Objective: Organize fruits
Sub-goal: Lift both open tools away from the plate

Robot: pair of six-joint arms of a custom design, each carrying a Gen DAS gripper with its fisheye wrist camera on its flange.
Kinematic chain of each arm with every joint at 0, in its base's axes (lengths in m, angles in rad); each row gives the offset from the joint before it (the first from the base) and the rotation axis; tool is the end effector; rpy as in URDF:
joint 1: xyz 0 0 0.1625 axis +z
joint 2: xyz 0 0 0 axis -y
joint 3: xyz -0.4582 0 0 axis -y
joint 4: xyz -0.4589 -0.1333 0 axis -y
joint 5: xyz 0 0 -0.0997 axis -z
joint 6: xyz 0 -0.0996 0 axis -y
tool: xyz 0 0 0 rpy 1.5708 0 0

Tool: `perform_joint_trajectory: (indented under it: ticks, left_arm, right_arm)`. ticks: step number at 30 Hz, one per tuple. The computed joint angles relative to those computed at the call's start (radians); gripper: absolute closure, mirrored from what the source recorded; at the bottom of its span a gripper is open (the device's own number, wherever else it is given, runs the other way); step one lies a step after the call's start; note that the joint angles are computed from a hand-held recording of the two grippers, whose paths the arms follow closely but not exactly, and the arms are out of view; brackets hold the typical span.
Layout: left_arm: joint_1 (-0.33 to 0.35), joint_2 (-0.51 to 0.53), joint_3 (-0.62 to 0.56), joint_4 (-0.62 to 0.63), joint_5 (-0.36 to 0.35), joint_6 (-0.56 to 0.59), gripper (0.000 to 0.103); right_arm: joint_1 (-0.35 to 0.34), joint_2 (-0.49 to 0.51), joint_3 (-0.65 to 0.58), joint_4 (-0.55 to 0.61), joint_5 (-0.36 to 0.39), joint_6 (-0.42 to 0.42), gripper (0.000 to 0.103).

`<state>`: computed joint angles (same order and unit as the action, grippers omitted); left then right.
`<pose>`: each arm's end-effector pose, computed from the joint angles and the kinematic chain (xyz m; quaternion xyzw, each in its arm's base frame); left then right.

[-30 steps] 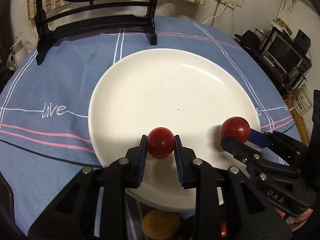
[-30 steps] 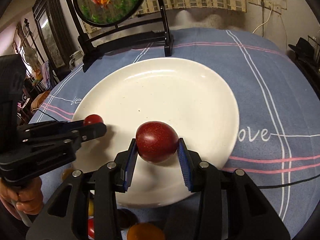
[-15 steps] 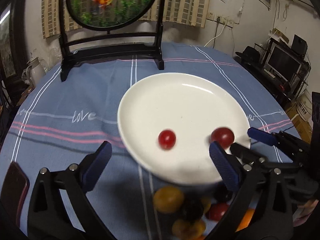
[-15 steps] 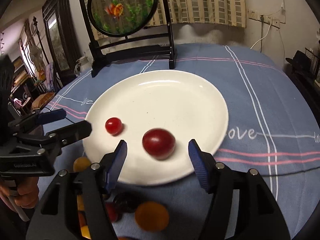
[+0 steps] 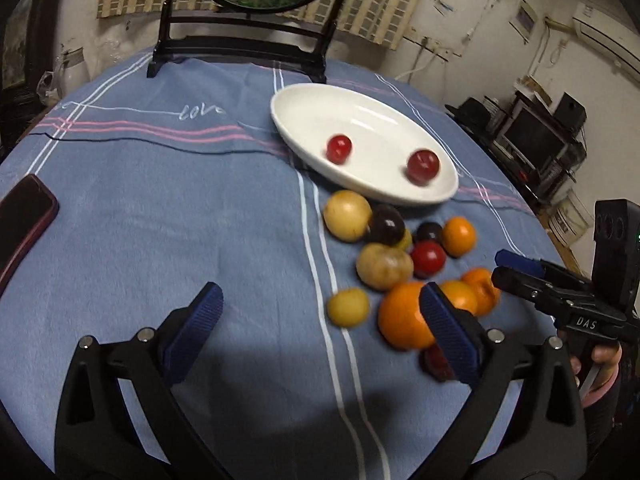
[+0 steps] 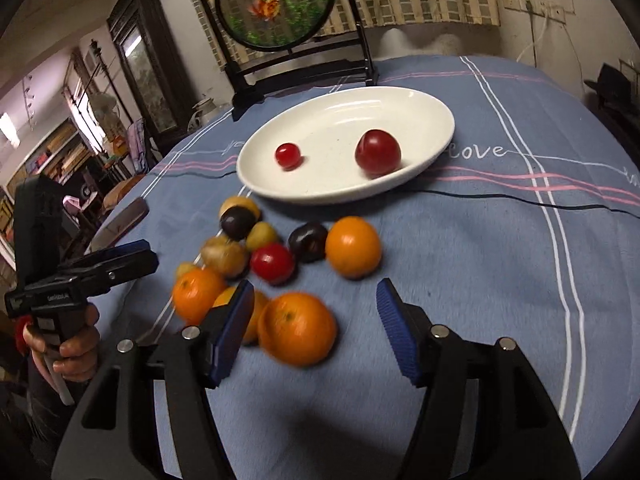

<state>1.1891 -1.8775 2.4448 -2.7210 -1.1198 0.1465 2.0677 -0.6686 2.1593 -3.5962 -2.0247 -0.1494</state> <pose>0.0220 -0.4196 0.3328 0.1817 0.9180 -0.3033 0.1798 0.3303 -0.4211 -0.0371 0.2421 -0.9100 0.2910 0.1692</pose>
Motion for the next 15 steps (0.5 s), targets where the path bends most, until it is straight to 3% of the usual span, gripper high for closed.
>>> perform_joint_trajectory:
  ticks: [3,5,15]
  left_arm:
    - [-0.003,-0.026,0.018,-0.018,-0.042,0.038,0.003]
    - [-0.02,-0.019,0.024,-0.025,-0.006,0.037,0.003]
    - [-0.026,-0.022,0.033,-0.027,0.012,0.048,0.003]
  right_arm:
    - [0.04,0.012,-0.007,0.05,-0.095,-0.028,0.039]
    - [0.056,0.026,-0.021,0.075,-0.153,-0.046,0.039]
    - [0.073,0.053,-0.063,0.154,-0.209,-0.1,0.039]
